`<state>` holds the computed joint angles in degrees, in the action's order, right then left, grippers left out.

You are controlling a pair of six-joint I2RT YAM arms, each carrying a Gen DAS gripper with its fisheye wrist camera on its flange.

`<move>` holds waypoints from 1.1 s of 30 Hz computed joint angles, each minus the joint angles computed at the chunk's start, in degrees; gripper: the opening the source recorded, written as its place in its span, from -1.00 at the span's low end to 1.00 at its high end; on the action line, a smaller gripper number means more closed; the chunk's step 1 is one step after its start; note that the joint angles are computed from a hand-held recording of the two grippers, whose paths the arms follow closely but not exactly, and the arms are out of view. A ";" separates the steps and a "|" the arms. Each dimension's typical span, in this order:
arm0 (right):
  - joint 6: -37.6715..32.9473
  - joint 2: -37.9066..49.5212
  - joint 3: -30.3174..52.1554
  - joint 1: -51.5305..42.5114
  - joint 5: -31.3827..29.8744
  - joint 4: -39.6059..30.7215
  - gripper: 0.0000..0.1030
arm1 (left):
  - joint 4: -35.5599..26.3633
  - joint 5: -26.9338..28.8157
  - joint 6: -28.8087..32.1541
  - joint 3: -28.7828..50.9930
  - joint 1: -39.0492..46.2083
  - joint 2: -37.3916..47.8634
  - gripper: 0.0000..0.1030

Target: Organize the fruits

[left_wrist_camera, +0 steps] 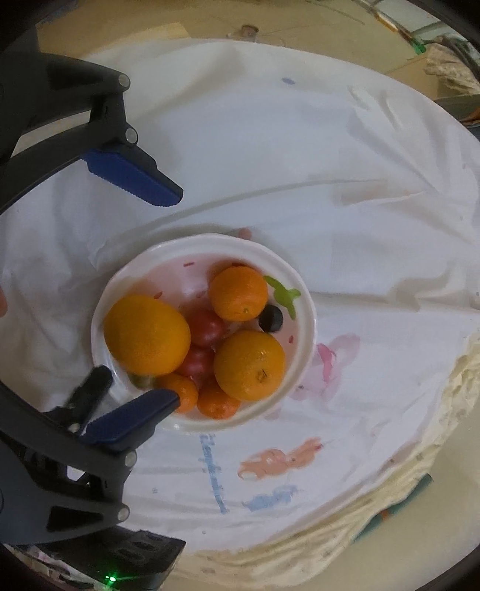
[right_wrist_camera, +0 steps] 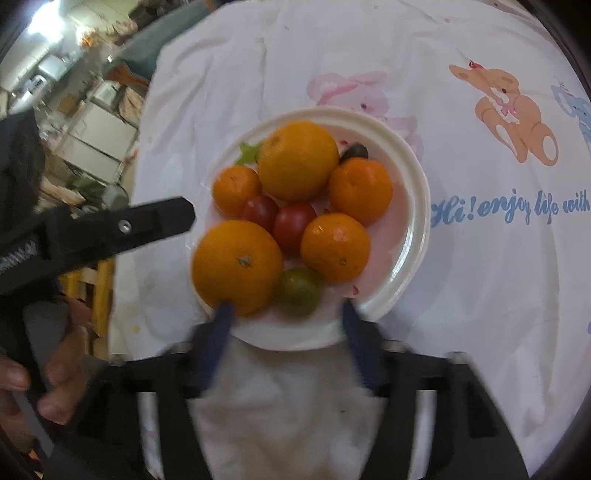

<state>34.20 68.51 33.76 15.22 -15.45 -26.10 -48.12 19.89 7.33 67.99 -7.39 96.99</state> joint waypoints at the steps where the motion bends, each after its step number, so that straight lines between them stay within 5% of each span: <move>1: 0.27 -0.95 -0.15 -0.11 0.06 0.06 0.40 | 0.15 0.11 -0.33 0.03 0.37 -0.21 0.90; 9: 2.84 -16.72 -1.27 -3.48 3.31 -9.53 0.49 | 1.07 -0.76 2.75 -3.21 5.56 -9.08 0.90; 14: 7.83 -28.73 -0.34 0.09 11.31 -18.07 0.70 | 1.51 0.79 8.48 -9.10 9.31 -20.42 0.90; 18: 15.64 -32.31 1.99 15.86 25.41 -23.11 1.00 | -2.04 4.28 15.61 -11.75 13.96 -26.79 0.97; 22: 27.32 -29.80 5.83 35.43 42.86 -29.70 1.00 | -5.35 6.98 19.96 -13.77 18.78 -31.15 0.99; 29: 52.81 -23.11 9.06 57.99 58.35 -40.49 1.00 | -6.75 9.16 27.69 -20.90 26.30 -43.07 0.99; 33: 61.49 -16.84 10.95 64.12 60.99 -45.32 1.00 | -7.44 12.59 29.51 -22.35 30.28 -45.68 0.99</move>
